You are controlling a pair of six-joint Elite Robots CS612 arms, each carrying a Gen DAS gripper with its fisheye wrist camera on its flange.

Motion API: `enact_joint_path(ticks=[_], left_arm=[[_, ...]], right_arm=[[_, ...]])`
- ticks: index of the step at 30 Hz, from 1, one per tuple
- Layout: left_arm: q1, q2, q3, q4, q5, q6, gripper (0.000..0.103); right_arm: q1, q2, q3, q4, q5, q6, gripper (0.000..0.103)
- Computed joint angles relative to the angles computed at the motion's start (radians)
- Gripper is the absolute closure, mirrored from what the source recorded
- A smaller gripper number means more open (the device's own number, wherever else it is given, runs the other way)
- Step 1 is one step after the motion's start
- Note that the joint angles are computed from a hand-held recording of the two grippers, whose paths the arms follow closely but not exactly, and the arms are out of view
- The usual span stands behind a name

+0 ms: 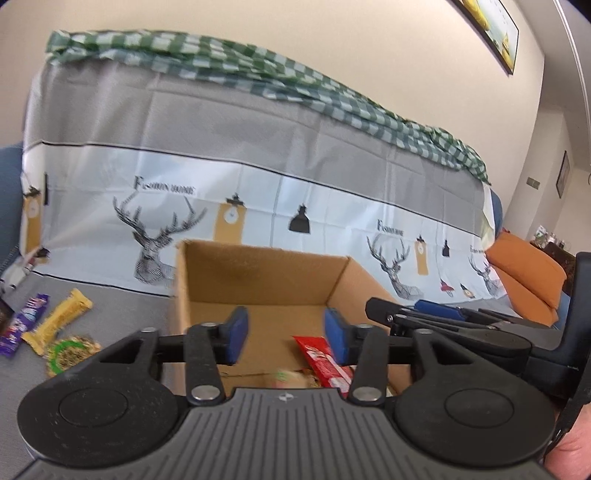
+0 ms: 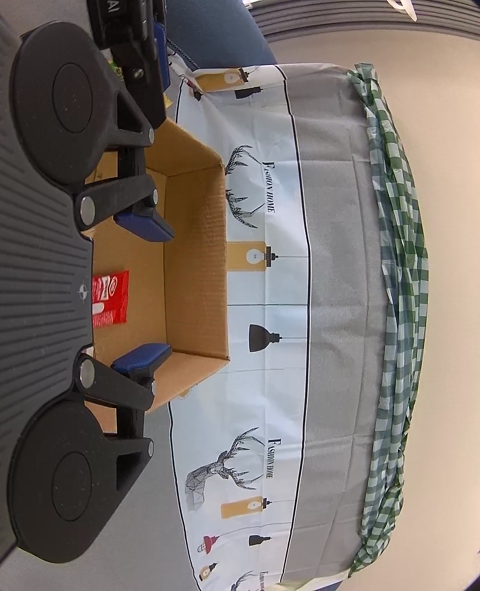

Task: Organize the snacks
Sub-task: 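Withdraw both open grippers from the box toward the snack pile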

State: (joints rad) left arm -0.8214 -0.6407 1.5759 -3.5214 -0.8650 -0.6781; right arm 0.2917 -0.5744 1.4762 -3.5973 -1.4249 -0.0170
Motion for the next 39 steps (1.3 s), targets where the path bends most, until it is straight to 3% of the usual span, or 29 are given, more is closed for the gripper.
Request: enact_joint_path(ticks=[1,3,5,11,17,19,21,25,29,32,35,39], left_arm=[[-0.001,-0.006,0.011,0.001,0.01,0.0,0.069],[-0.005,-0.022,0.037,0.019,0.036,-0.006,0.086],[-0.008,-0.045,0.071,0.043,0.061,-0.01,0.091],[0.002,-0.114,0.178,0.049,0.123,-0.049,0.091],[0.023,-0.142,0.227,0.16,0.206,-0.006,0.091],[0.035,-0.146,0.248,0.213,0.206,-0.071,0.091],[0.052,-0.169,0.261,0.359,0.181,-0.211,0.091],[0.079,-0.195,0.285,0.491,0.175,-0.41,0.091],[0.102,-0.217,0.288,0.647,0.145,-0.547,0.091],[0.119,-0.226,0.298,0.666,0.112,-0.63,0.091],[0.135,-0.232,0.307,0.676,0.081,-0.7,0.091],[0.145,-0.226,0.312,0.639,0.074,-0.707,0.091]], right_arm=[[0.004,0.0,0.0,-0.003,-0.002,0.002,0.039],[0.01,-0.001,0.002,-0.012,0.002,0.007,0.038],[0.019,-0.001,0.003,-0.025,0.008,0.01,0.038],[0.05,-0.001,0.008,-0.066,0.033,0.033,0.038],[0.086,0.006,0.006,-0.114,0.07,0.057,0.038],[0.099,0.01,0.003,-0.125,0.081,0.063,0.038],[0.11,0.015,-0.003,-0.129,0.099,0.066,0.038],[0.132,0.027,-0.02,-0.12,0.136,0.062,0.038],[0.153,0.044,-0.049,-0.091,0.153,0.069,0.038],[0.168,0.054,-0.071,-0.051,0.155,0.064,0.037],[0.182,0.068,-0.097,-0.008,0.161,0.057,0.029],[0.206,0.091,-0.146,0.085,0.144,0.032,0.021]])
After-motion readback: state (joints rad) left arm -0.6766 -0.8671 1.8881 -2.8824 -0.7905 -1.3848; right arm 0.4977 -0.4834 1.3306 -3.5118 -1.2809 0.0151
